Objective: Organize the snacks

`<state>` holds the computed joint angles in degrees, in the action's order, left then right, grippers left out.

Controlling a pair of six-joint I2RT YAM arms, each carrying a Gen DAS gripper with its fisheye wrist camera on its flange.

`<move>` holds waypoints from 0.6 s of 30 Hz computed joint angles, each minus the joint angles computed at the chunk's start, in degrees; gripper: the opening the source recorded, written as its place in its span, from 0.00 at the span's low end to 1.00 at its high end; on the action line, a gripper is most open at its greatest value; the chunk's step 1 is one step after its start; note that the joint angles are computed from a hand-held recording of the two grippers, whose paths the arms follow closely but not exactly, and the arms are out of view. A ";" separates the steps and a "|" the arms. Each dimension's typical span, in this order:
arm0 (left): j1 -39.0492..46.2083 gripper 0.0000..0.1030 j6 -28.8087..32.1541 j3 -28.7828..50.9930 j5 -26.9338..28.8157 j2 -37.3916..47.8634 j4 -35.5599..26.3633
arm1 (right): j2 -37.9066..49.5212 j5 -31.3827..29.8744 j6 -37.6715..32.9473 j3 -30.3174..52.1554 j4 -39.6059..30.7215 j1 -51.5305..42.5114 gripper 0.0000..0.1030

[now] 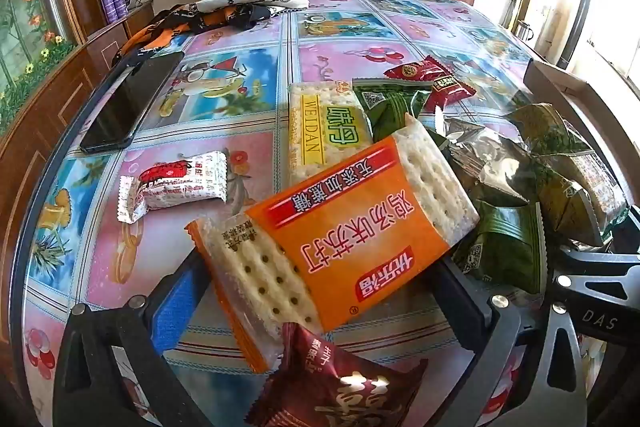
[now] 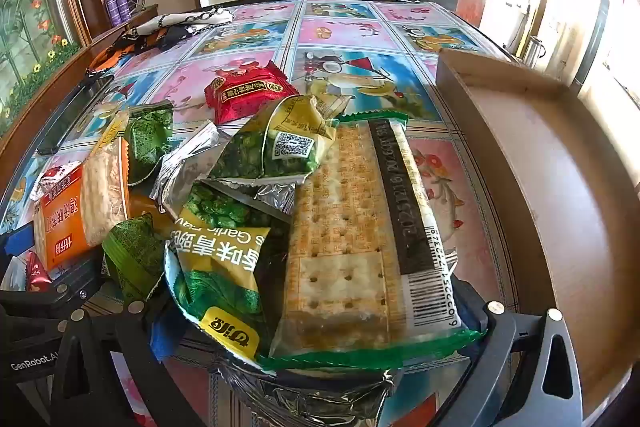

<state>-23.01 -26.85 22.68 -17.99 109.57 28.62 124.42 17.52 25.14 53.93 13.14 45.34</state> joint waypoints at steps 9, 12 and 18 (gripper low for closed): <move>-0.06 1.00 0.02 0.04 -0.09 -0.02 -0.13 | -0.07 -0.72 0.28 0.04 -0.19 -0.17 1.00; -0.03 1.00 0.00 0.04 -0.05 0.00 -0.11 | -0.07 -0.74 0.26 0.04 -0.21 -0.18 1.00; -0.03 1.00 0.01 0.04 -0.06 0.00 -0.10 | -0.08 -0.76 0.25 0.04 -0.21 -0.20 1.00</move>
